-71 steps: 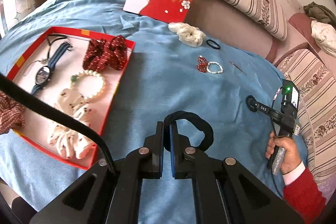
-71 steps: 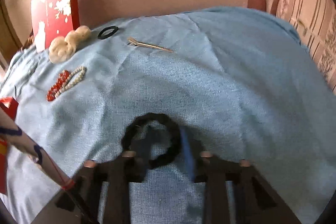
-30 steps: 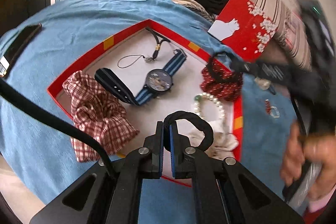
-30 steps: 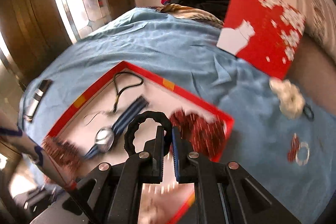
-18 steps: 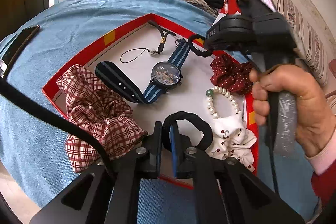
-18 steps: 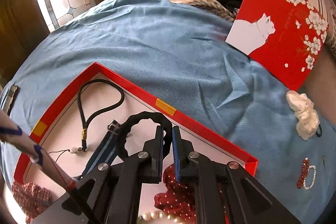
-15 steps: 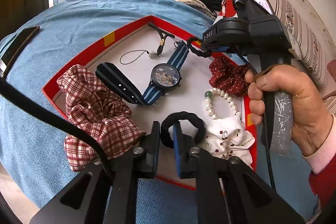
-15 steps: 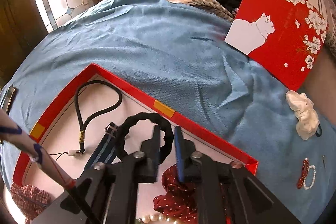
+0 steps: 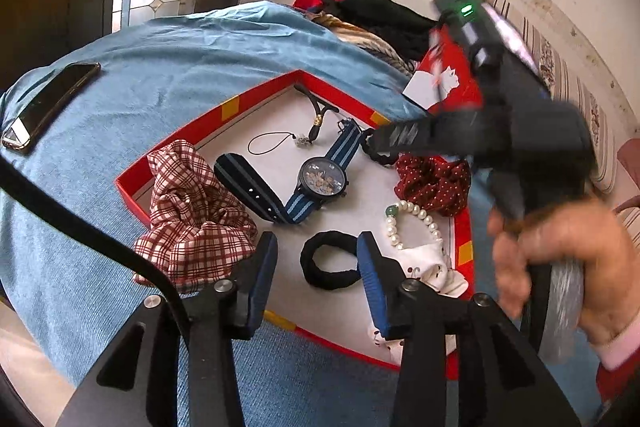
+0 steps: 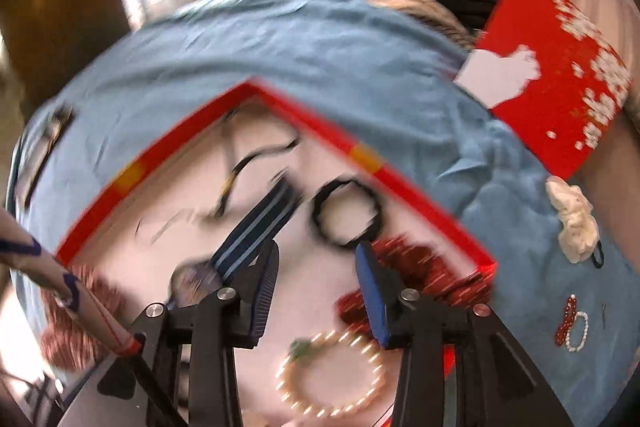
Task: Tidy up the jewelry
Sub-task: 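Release the hair ties in the tray and withdraw both grippers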
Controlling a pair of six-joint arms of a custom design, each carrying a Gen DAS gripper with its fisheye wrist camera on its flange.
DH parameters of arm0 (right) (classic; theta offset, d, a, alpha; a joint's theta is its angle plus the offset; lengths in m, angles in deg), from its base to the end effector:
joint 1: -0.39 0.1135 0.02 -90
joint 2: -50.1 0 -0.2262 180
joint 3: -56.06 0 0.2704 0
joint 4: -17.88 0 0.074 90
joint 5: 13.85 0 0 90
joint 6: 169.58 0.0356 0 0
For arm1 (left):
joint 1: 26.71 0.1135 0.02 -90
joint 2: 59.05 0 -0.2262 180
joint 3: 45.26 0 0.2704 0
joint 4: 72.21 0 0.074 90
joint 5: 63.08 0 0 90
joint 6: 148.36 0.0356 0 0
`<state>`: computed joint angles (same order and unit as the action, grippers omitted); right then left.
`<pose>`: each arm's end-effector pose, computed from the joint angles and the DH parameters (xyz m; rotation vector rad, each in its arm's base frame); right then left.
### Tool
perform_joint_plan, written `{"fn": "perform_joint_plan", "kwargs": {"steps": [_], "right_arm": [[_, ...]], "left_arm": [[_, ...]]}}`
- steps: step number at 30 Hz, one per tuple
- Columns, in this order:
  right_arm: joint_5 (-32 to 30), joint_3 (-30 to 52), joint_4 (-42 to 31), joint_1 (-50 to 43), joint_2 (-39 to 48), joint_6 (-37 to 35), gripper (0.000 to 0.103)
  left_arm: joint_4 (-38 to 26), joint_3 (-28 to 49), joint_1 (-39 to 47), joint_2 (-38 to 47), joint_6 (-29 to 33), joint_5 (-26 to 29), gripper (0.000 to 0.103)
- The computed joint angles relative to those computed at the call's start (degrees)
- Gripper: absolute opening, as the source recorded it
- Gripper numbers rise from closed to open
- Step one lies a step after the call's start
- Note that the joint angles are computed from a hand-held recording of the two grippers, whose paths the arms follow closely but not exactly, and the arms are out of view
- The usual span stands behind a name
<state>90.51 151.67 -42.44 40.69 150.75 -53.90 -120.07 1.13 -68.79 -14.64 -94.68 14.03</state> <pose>0.2928 0.2367 0.2134 -0.2646 2.6350 0.0351 0.1570 -0.1310 0.2031 0.0108 2.3823 -0.4012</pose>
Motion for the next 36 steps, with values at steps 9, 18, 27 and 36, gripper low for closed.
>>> {"fn": "perform_joint_plan", "kwargs": {"steps": [9,18,27,36], "right_arm": [[0.30,9.36,-4.32,3.84,9.89,0.04,0.035],[1.05,15.95,-5.35,4.84,14.84,0.30,0.035],[5.14,1.40,-4.75,2.13,-5.43,3.65,0.038],[8.05,-32.48,-20.18,-11.95,-54.58,6.34,0.047]], "left_arm": [[0.46,-0.38,2.36,0.10,0.45,2.94,0.040],[0.95,-0.37,2.45,0.71,1.57,3.74,0.040],[-0.24,-0.58,-0.73,-0.19,0.13,-0.57,0.041],[-6.90,-0.43,-4.91,-9.25,-3.94,-8.70,0.041]]}}
